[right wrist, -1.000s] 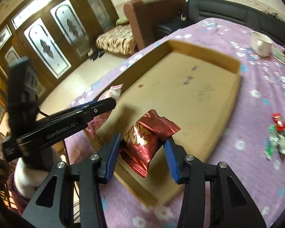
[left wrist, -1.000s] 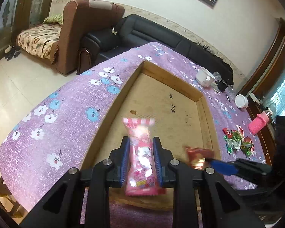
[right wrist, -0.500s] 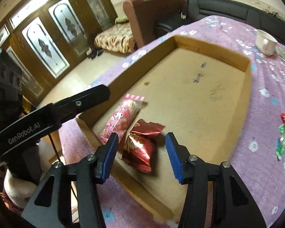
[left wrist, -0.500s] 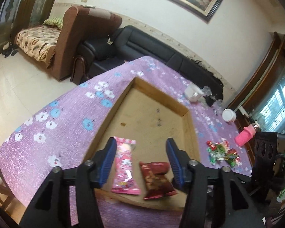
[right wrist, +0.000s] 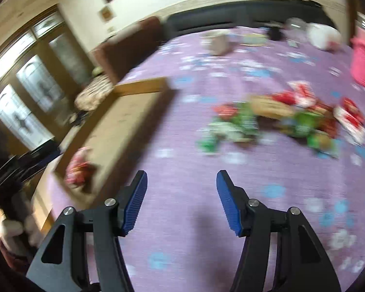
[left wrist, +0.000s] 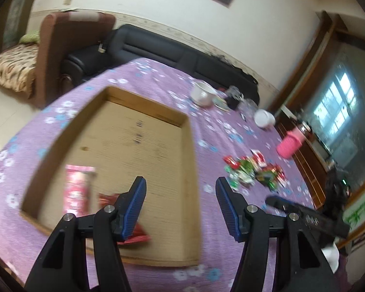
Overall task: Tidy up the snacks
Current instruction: 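Grasp the green-white wrapped candy with the right gripper while the left grasps the clear green candy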
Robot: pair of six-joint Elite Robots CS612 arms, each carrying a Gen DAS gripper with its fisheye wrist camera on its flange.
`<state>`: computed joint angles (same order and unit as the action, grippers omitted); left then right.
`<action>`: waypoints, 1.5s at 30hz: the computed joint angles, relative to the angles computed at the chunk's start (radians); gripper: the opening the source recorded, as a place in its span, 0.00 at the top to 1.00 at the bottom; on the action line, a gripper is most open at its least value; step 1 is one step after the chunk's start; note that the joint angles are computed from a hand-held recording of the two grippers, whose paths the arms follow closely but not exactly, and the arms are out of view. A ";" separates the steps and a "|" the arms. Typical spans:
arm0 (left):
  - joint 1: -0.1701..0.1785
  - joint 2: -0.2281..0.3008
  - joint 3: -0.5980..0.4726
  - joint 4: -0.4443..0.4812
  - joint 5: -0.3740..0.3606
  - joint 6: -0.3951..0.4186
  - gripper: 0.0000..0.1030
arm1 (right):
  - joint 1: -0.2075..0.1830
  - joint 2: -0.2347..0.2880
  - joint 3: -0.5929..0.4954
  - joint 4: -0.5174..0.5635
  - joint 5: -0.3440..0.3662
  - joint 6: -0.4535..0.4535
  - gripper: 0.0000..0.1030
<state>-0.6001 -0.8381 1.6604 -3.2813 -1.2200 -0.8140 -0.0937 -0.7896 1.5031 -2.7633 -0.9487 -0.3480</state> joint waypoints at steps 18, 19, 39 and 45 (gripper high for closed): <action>-0.028 0.046 -0.134 0.180 -0.086 0.135 0.40 | 0.035 0.126 -0.201 0.102 -0.032 0.011 0.78; -0.027 0.049 -0.142 0.187 -0.091 0.139 0.40 | 0.031 0.122 -0.193 0.096 -0.028 0.015 0.78; 0.001 0.271 -0.551 0.535 -0.080 0.180 0.44 | -0.072 0.055 -0.063 0.124 0.072 -0.009 0.78; 0.004 0.265 -0.538 0.553 -0.100 0.185 0.79 | -0.074 0.048 -0.052 0.119 0.104 -0.033 0.78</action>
<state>-0.5960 -0.5731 1.1225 -2.7287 -1.3205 -0.6292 -0.1673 -0.7414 1.4513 -2.6445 -0.8444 -0.3815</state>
